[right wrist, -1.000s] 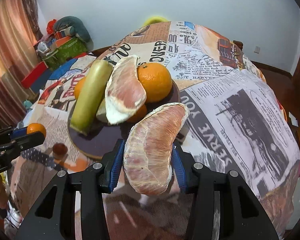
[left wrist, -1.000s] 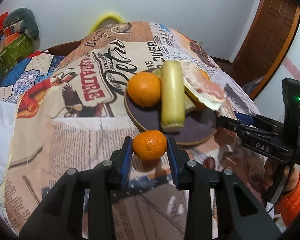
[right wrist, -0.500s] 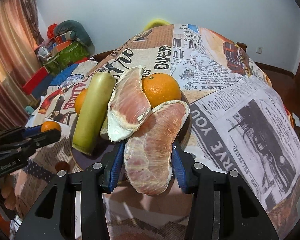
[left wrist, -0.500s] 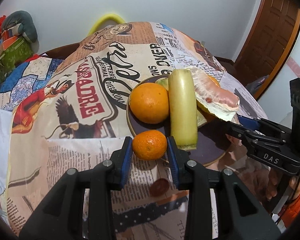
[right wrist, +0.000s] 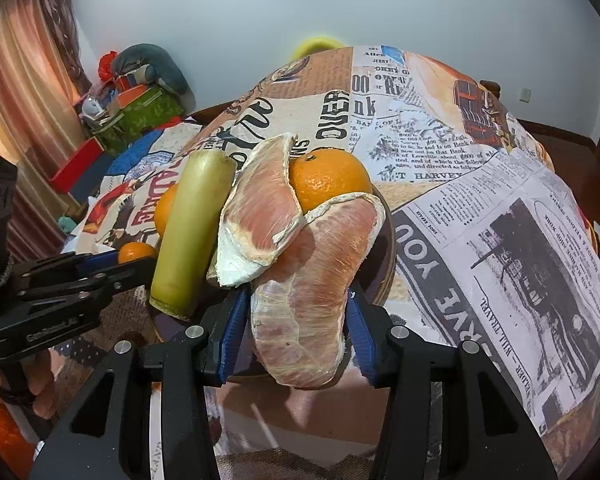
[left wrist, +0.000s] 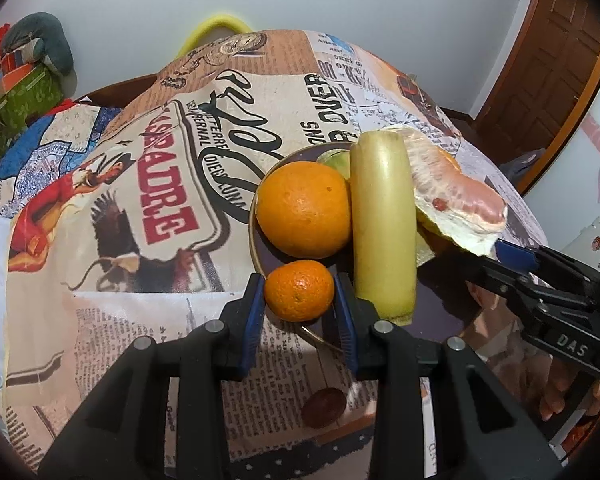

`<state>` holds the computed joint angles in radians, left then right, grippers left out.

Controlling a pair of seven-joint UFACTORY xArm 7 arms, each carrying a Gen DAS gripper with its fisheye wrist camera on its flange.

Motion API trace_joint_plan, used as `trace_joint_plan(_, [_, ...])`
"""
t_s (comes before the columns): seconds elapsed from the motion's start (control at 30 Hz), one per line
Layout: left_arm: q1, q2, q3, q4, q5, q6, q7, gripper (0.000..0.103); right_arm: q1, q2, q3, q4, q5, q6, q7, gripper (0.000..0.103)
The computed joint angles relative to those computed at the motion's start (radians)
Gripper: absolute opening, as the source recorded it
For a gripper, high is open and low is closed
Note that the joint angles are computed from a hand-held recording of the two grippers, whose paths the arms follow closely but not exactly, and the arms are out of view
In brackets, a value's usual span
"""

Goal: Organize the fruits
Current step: 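Place the tangerine on the plate with the left tool while the right tool lowers the pomelo segment onto it, then open the right tool to release the pomelo segment on the plate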

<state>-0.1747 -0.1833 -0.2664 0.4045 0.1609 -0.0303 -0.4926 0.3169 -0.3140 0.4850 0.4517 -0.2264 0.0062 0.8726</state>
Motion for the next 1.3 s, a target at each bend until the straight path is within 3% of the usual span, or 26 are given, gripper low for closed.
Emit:
trace_joint_plan(0.13, [-0.001, 0.013, 0.003, 0.008, -0.002, -0.004, -0.001, 0.034, 0.059, 0.008, -0.056, -0.005, 0.024, 0.0, -0.036, 0.051])
trace_joint_plan(0.17, [-0.017, 0.014, 0.018, 0.01, -0.01, -0.001, 0.006, 0.035, 0.065, 0.009, -0.06, -0.004, 0.029, 0.004, -0.041, 0.052])
trace_joint_plan(0.23, [-0.117, 0.021, 0.107, 0.013, -0.075, 0.004, 0.065, 0.036, 0.063, 0.006, -0.057, -0.009, 0.03, -0.001, -0.045, 0.052])
trace_joint_plan(0.27, [-0.122, 0.023, 0.11, 0.015, -0.086, 0.004, 0.072, 0.037, 0.063, 0.003, -0.055, -0.01, 0.03, 0.002, -0.049, 0.053])
trace_joint_plan(0.37, [-0.031, 0.01, 0.023, 0.012, -0.037, 0.01, 0.025, 0.041, 0.063, -0.007, -0.051, -0.012, 0.031, 0.01, -0.055, 0.053])
trace_joint_plan(0.43, [-0.012, -0.003, 0.005, 0.006, -0.022, 0.011, 0.008, 0.042, 0.065, -0.016, -0.05, -0.015, 0.033, 0.022, -0.057, 0.055])
trace_joint_plan(0.57, [-0.028, -0.051, 0.017, -0.02, -0.03, 0.017, 0.0, 0.042, 0.106, -0.034, -0.087, -0.031, 0.059, 0.038, -0.073, 0.057])
trace_joint_plan(0.87, [-0.068, -0.162, 0.03, -0.075, -0.059, 0.056, 0.003, 0.043, 0.127, -0.11, -0.089, -0.06, 0.064, 0.088, -0.094, 0.058])
trace_joint_plan(0.97, [-0.081, -0.199, 0.033, -0.097, -0.063, 0.069, 0.008, 0.043, 0.098, -0.108, -0.063, -0.054, 0.046, 0.115, -0.083, 0.058])
trace_joint_plan(1.17, [-0.101, -0.232, 0.049, -0.131, -0.078, 0.067, 0.016, 0.043, 0.098, -0.073, -0.084, -0.055, 0.05, 0.094, -0.079, 0.06])
trace_joint_plan(1.3, [-0.117, -0.236, 0.071, -0.145, -0.095, 0.064, 0.029, 0.043, 0.066, -0.076, -0.058, -0.056, 0.033, 0.079, -0.053, 0.046])
